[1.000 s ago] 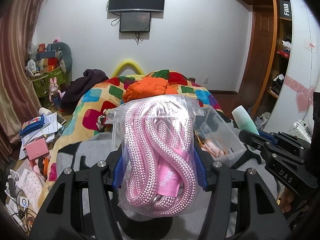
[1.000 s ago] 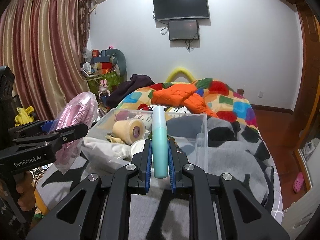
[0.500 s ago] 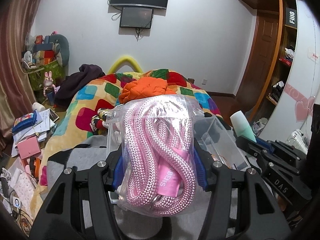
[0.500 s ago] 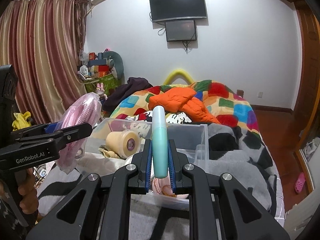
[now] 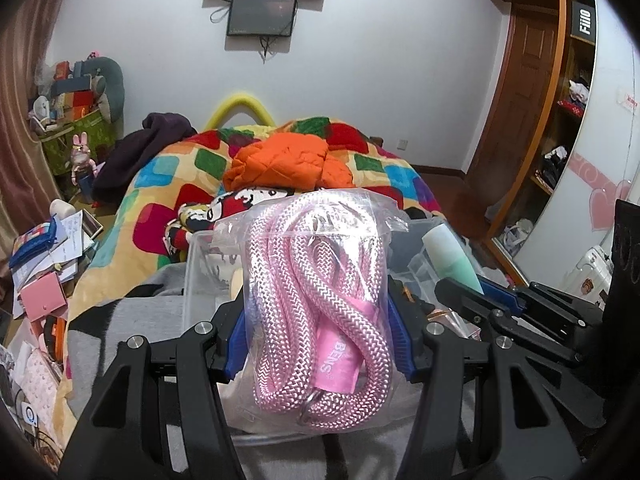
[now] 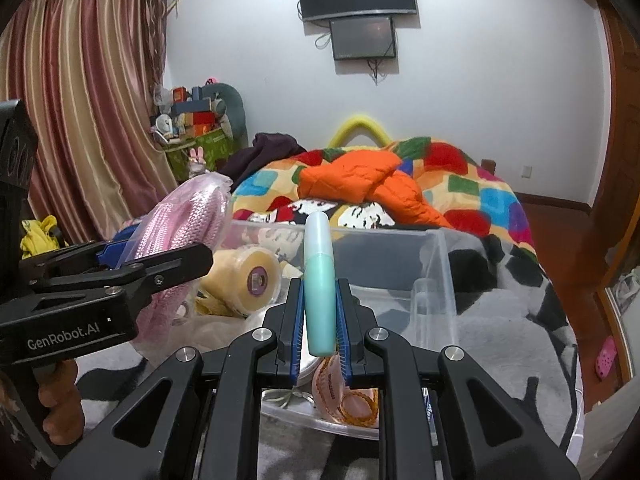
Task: Organize objects
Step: 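Lower the green bottle and pink rope bag into the clear box and open both tools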
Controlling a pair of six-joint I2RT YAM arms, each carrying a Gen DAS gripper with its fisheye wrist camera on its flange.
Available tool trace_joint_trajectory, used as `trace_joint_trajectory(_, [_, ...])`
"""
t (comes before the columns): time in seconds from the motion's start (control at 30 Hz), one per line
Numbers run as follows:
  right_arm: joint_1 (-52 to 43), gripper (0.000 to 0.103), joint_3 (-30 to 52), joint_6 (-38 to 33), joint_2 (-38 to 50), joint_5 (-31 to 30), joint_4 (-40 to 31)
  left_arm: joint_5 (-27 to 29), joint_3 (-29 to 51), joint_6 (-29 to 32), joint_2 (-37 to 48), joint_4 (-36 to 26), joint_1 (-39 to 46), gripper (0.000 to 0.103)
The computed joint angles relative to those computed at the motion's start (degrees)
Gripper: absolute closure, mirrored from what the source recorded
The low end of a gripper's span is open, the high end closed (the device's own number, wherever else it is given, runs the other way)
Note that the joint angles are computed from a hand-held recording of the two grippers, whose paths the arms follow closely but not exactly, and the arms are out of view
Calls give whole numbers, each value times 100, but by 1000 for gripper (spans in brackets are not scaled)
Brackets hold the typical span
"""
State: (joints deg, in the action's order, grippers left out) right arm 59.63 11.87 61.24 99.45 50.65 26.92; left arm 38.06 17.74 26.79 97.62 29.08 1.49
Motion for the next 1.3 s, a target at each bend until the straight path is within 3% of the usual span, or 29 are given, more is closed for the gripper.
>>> trace_joint_trajectory(0.4, [-610,90,2,-553,895,-476,1148,-344,299,-98,806,290,-407,46])
trace_joint_trajectory(0.77, [-1143,90,-63,-869,1696,-1020,2321,-314,606,32,1111,-22,-444,42])
trace_joint_trajectory(1.1, [-1095,90,-11,-800,1559,-1006,2037,-181,761,10,1142,-291,-291,28])
trace_joint_trajectory(1.3, [-1061,81,-148,-669,1378,-1091,1987,20,819,49,1027,-599,-102,28])
